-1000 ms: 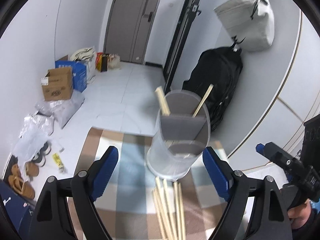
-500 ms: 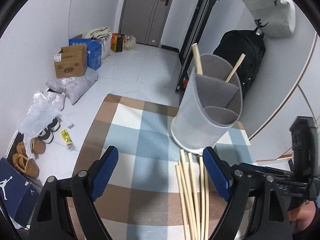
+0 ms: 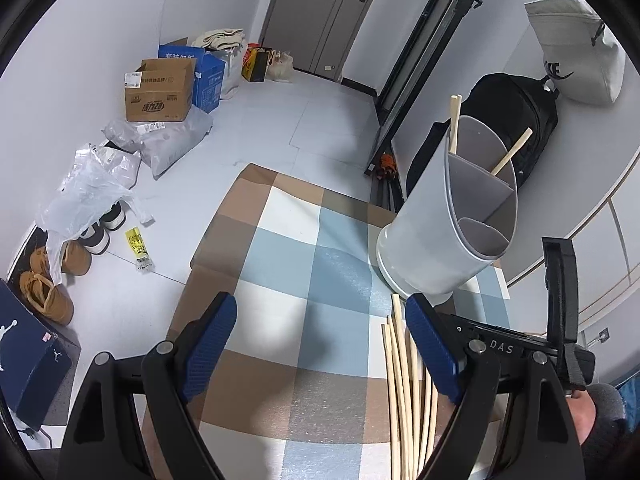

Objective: Organize utensils
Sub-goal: 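Lower the right tool to the chopstick pile and grasp one chopstick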

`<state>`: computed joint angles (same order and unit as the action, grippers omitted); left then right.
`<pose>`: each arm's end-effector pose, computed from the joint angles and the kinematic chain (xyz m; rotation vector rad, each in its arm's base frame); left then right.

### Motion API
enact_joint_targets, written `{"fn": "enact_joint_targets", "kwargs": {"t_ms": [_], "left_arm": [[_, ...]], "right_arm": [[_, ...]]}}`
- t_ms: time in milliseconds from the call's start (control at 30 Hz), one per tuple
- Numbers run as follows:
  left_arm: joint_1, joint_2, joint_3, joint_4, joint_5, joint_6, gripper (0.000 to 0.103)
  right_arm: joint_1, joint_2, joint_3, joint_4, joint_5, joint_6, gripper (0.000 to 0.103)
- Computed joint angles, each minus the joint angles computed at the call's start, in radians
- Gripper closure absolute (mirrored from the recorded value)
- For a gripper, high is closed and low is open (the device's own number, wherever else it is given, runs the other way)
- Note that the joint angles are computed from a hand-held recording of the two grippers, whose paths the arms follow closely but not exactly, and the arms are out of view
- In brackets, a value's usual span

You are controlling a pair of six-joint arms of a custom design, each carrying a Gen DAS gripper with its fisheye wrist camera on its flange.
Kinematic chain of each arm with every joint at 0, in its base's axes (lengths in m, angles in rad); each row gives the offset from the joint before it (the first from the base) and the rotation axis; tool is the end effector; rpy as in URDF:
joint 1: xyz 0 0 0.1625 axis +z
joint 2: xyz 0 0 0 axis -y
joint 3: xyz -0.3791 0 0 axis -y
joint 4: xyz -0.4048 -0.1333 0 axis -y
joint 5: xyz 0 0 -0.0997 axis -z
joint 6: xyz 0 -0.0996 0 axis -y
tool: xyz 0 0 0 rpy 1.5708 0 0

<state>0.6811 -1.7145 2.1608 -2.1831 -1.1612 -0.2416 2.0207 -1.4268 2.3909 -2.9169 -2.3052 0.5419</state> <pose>-0.2207 -0.4015 0.2893 0.8574 2.7067 -0.5154 0.2362 -0.3360 0.1737 -0.3039 -2.5155 0.8922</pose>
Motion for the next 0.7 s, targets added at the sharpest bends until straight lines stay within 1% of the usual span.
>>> {"fn": "enact_joint_targets", "kwargs": {"t_ms": [67, 100, 167, 267, 333, 467, 533, 633, 700], "left_arm": [[0.006, 0.004, -0.006, -0.005, -0.008, 0.007, 0.02], [0.01, 0.006, -0.008, -0.008, -0.011, 0.01, 0.02], [0.013, 0.009, -0.01, -0.012, -0.012, 0.011, 0.02], [0.011, 0.009, -0.008, -0.015, -0.01, 0.011, 0.02], [0.01, 0.008, -0.007, -0.013, -0.006, 0.012, 0.02], [0.005, 0.004, -0.002, -0.012, 0.003, 0.021, 0.02], [0.006, 0.005, -0.003, -0.009, 0.002, 0.021, 0.02], [0.008, 0.006, -0.003, -0.009, 0.0, 0.021, 0.02], [0.011, 0.009, -0.005, -0.004, -0.003, 0.019, 0.02]], "right_arm": [[0.003, 0.007, -0.002, 0.003, -0.02, -0.004, 0.078], [0.012, 0.014, -0.006, 0.02, -0.044, 0.002, 0.081], [0.021, 0.026, -0.01, 0.03, -0.059, -0.004, 0.092], [0.05, 0.09, -0.052, 0.056, -0.121, -0.001, 0.095], [0.058, 0.099, -0.056, 0.065, -0.136, 0.003, 0.096], [0.062, 0.079, -0.038, 0.056, -0.131, 0.002, 0.098], [0.063, 0.061, -0.023, 0.029, -0.12, -0.006, 0.1], [0.059, 0.028, 0.007, -0.048, -0.085, -0.024, 0.101], [0.064, 0.012, 0.016, -0.065, -0.075, -0.022, 0.103]]}}
